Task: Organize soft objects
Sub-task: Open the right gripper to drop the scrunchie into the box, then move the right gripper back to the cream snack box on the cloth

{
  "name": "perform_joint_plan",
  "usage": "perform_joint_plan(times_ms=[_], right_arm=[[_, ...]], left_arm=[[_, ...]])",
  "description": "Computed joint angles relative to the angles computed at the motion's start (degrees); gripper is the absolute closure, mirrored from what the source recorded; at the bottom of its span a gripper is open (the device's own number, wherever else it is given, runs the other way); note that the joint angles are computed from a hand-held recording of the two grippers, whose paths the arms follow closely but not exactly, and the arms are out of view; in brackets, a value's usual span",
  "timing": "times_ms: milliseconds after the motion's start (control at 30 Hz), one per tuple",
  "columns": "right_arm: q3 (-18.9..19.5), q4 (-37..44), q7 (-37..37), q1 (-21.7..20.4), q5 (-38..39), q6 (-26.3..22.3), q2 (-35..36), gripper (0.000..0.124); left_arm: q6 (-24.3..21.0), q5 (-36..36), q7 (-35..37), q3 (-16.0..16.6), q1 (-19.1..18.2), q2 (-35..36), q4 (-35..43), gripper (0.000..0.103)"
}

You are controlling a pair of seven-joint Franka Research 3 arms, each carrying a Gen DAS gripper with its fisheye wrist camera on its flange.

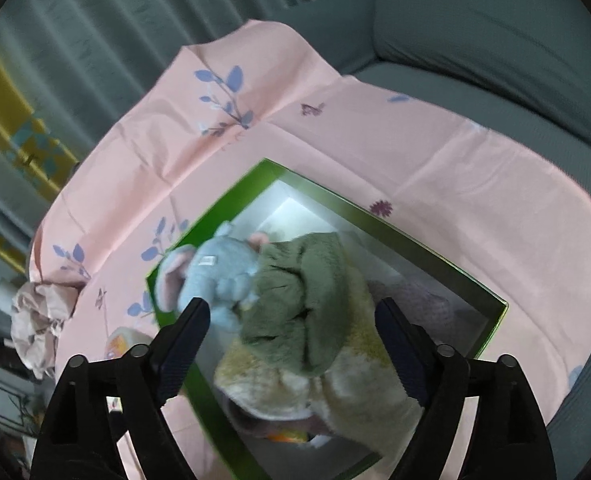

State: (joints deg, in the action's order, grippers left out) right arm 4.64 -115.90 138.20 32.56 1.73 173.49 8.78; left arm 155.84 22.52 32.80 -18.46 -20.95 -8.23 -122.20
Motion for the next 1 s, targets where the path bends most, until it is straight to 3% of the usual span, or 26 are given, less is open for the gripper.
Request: perform_joint_plan(times_ms=[133, 300, 367, 600, 700, 767, 933, 1000], right_arm=[[-4.25, 0.51, 9.44, 4.45, -12.41, -0.59, -1.37, 0.033], [-3.59, 3.8, 18.14, 5.88, -25.11, -4.36, -1.51, 0.033], [-2.59, 5.39, 19.82, 6.03, -28.67, -5.78, -1.24, 0.033], [0.1, 9.24, 20.34, 7.22, -34.77, -6.83, -0.21, 0.033], [0.51, 11.25, 19.82, 8.57, -37.25, -6.85, 0.65, 0.033], [1.06, 12.13, 18.51, 9.17, -36.92, -6.04, 1.29, 0.033], [9.42, 11.81, 2.59, 4.89, -19.28, 4.92, 4.12, 0.033], [6.25, 14.25, 3.3, 8.71, -20.76, 3.72, 5.7, 0.033]], left_arm=[[0.85, 1.91, -6.3, -0.91, 0.88, -6.81, -8.09, 0.008], [-1.47, 0.71, -9.21, -1.31, 1.13, -15.95, -15.96, 0.006], [-1.82, 0.89, -11.62, -1.82, 1.93, -20.37, -19.34, 0.001], [-5.54, -0.52, -17.68, -1.8, 3.37, -34.17, -29.74, 0.001], [-10.12, -0.89, -19.89, -2.16, 4.22, -38.31, -32.33, 0.001], [-12.75, -0.7, -21.39, -2.29, 4.96, -40.21, -33.72, 0.001], [-17.39, -1.4, -23.1, -0.58, 5.4, -42.13, -36.28, 0.001], [-18.58, -1.8, -23.97, -0.27, 5.5, -42.55, -36.75, 0.001]])
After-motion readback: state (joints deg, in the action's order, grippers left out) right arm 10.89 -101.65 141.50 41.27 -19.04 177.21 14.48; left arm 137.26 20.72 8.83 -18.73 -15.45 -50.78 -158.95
